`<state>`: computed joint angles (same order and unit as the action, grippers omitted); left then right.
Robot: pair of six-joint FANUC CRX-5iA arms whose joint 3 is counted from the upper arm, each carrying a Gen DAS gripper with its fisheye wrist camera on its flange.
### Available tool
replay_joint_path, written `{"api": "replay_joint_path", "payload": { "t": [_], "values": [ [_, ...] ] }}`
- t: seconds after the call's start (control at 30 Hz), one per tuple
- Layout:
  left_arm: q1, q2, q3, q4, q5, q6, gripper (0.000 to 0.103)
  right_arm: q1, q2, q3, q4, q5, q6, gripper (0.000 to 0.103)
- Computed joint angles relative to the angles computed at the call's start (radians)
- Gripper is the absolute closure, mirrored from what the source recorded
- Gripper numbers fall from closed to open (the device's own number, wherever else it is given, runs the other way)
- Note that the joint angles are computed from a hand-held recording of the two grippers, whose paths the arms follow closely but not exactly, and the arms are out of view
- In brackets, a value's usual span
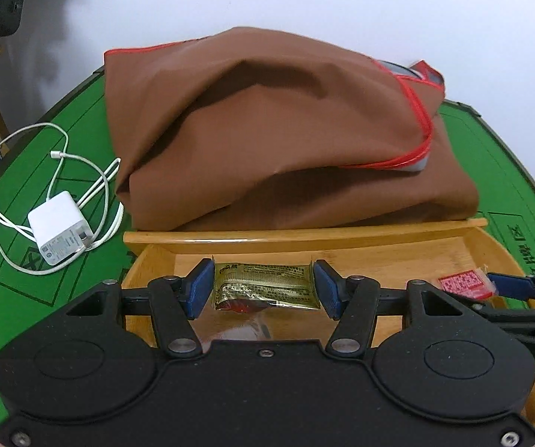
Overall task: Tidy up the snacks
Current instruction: 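Open both tools to release the gold packet and biscuit pack in the tray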
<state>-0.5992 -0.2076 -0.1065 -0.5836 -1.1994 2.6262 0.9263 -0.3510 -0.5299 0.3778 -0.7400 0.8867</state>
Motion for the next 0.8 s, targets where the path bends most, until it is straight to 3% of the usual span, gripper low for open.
{"api": "replay_joint_path", "payload": {
  "t": [0.27,0.8],
  "values": [
    [0.043,0.002,-0.035,0.027,0.027,-0.007,0.047,0.009,0.041,-0.002,0.028,0.009,-0.014,0.033],
    [0.041,0.027,-0.037,0.006,0.024,0.000,0.046,0.019,0.041,-0.032,0.080,0.038,-0.083,0.033]
  ]
}}
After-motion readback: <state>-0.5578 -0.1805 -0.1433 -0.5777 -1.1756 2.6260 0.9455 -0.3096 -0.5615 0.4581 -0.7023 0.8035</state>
